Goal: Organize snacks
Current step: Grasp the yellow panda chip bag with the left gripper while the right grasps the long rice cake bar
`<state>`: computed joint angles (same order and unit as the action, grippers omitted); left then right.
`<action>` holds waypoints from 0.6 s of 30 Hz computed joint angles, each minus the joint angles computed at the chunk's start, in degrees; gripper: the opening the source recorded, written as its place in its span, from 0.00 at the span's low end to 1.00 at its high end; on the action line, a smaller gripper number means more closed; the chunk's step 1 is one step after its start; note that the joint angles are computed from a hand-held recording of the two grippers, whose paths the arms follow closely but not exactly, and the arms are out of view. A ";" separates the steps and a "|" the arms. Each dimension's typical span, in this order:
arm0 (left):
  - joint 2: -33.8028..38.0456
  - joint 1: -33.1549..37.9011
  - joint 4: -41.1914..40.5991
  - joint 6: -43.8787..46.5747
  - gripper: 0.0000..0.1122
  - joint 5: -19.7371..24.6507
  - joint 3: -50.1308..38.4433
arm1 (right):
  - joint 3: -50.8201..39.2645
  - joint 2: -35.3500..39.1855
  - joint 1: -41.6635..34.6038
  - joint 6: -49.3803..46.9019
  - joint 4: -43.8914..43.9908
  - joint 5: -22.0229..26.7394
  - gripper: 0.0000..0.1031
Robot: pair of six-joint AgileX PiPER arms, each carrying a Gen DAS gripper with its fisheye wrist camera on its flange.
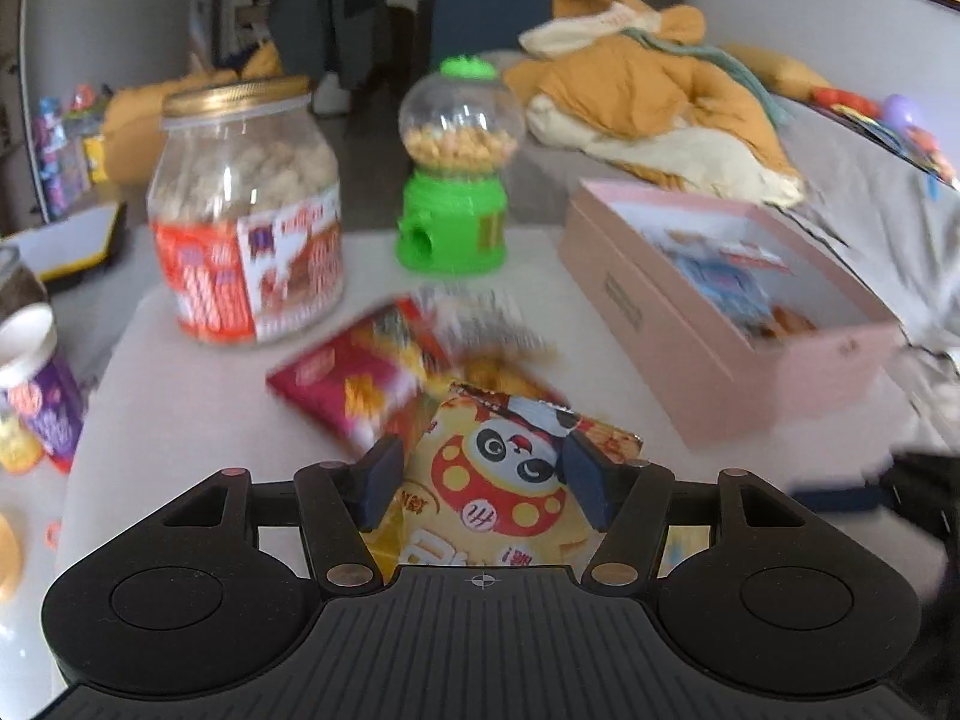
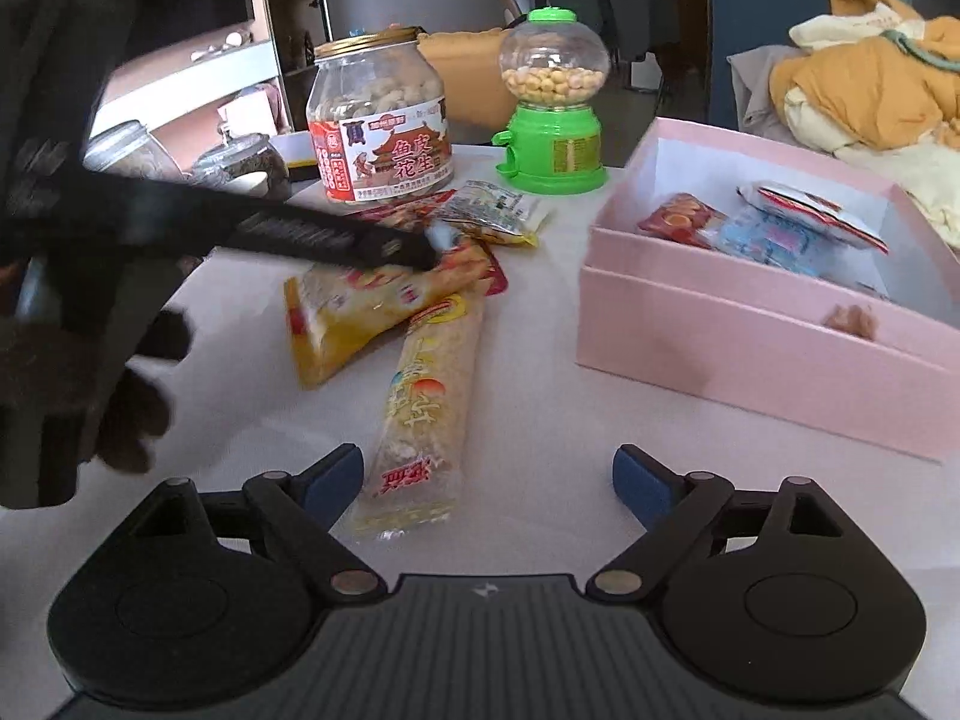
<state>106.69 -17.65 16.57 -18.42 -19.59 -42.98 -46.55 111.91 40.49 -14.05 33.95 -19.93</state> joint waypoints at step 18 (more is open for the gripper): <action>-7.48 -4.52 -14.43 17.84 0.65 -5.46 14.70 | -8.53 2.60 -1.34 -23.83 23.62 5.01 0.62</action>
